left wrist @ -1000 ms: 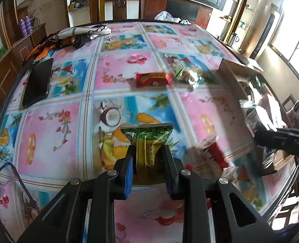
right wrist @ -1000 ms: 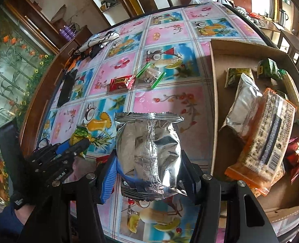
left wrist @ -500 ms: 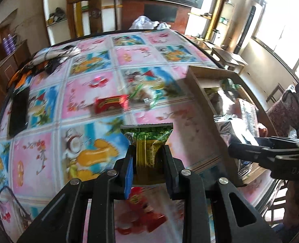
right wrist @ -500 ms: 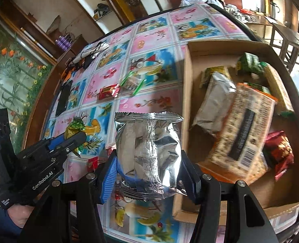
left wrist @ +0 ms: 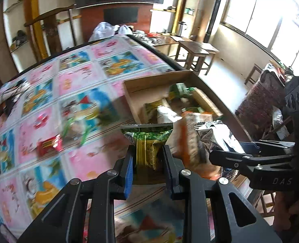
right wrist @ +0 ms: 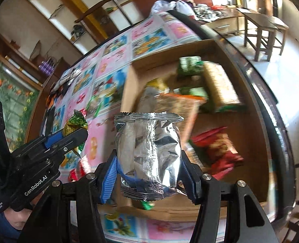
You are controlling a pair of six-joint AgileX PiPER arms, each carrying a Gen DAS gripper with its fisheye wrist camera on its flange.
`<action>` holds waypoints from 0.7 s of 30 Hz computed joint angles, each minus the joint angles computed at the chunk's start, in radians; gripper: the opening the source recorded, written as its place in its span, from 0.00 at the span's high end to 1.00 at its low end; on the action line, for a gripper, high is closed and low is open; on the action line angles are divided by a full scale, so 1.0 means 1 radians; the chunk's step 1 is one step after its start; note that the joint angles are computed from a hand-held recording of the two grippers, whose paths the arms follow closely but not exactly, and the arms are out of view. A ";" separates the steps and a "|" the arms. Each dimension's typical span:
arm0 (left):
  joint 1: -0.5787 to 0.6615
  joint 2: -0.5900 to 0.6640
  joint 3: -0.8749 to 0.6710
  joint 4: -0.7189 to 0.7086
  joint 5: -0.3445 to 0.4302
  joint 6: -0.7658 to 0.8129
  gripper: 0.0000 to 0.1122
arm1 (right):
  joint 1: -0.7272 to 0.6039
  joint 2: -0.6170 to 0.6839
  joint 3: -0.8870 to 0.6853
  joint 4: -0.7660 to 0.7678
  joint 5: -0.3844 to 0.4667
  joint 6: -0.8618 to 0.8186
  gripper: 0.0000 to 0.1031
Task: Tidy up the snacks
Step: 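Carry the yellow-green packet and silver foil bag over the cardboard box with both grippers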
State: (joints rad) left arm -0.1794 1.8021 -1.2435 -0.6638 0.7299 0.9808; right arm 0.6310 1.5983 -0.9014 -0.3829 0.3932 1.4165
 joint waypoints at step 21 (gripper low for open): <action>-0.219 0.322 -0.401 0.172 0.026 -0.396 0.78 | -0.420 0.106 -0.093 0.488 0.025 -0.731 0.41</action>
State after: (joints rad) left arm -0.3983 2.1242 -1.6442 -0.4919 0.7560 0.5850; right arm 0.2106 1.7039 -0.9944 0.1048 0.4181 0.6856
